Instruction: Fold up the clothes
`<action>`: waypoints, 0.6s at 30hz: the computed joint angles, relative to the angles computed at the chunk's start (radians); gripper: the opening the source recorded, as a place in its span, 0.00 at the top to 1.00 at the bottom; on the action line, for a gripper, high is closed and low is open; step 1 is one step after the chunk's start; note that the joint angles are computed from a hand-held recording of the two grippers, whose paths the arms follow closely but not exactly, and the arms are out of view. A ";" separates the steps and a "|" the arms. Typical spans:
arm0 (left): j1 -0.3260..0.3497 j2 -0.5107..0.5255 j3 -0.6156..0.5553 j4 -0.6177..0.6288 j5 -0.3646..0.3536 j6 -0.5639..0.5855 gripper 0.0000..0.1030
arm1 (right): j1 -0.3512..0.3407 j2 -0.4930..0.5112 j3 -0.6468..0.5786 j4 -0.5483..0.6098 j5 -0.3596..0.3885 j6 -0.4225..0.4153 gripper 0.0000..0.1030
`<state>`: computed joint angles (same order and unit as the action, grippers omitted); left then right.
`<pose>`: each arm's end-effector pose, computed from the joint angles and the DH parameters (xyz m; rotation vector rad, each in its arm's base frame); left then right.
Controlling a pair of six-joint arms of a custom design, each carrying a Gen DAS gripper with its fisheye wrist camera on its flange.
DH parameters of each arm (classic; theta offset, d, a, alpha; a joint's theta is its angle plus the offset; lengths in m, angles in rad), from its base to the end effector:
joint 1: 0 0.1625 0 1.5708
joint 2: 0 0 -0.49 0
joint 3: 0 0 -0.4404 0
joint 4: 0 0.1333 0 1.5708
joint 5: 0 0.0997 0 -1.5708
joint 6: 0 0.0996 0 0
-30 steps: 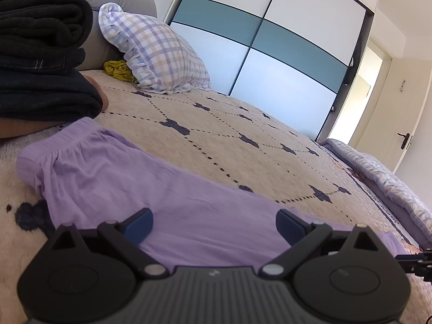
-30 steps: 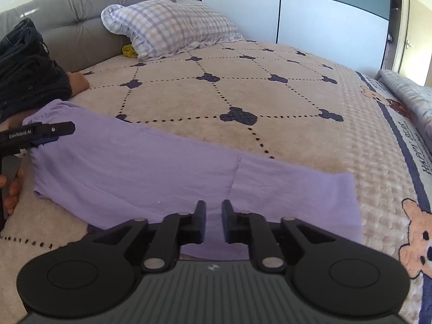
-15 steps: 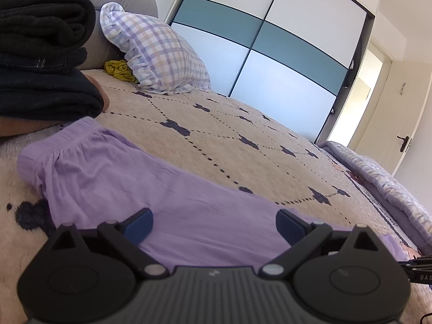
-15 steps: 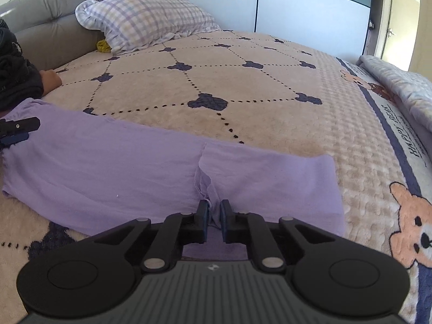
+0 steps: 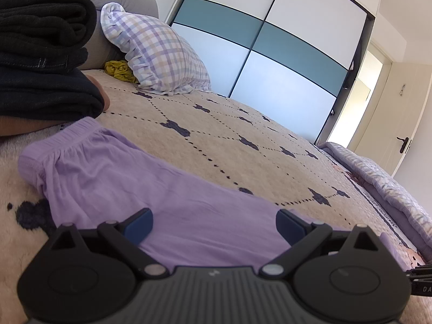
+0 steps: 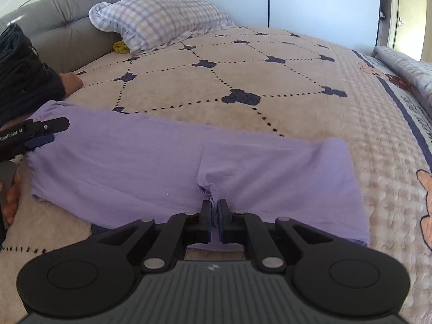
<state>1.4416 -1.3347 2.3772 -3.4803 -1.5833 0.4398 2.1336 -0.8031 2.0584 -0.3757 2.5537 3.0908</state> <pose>0.0695 -0.4901 0.2701 0.7789 2.6353 -1.2593 0.2749 -0.3413 -0.0097 0.2537 -2.1693 1.0377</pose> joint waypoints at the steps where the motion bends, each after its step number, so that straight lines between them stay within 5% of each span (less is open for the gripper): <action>1: 0.000 0.000 0.000 0.001 0.001 0.000 0.05 | 0.005 -0.006 0.002 0.006 -0.006 0.002 0.91; 8: 0.009 -0.009 -0.016 0.051 -0.016 -0.026 0.04 | 0.043 -0.100 0.088 0.010 -0.059 0.100 0.68; 15: 0.061 -0.025 -0.049 0.133 -0.142 -0.101 0.04 | -0.014 -0.302 0.384 -0.367 -0.120 0.356 0.61; 18: 0.033 -0.067 -0.053 0.207 -0.117 -0.131 0.05 | -0.023 -0.322 0.431 -0.406 -0.071 0.410 0.59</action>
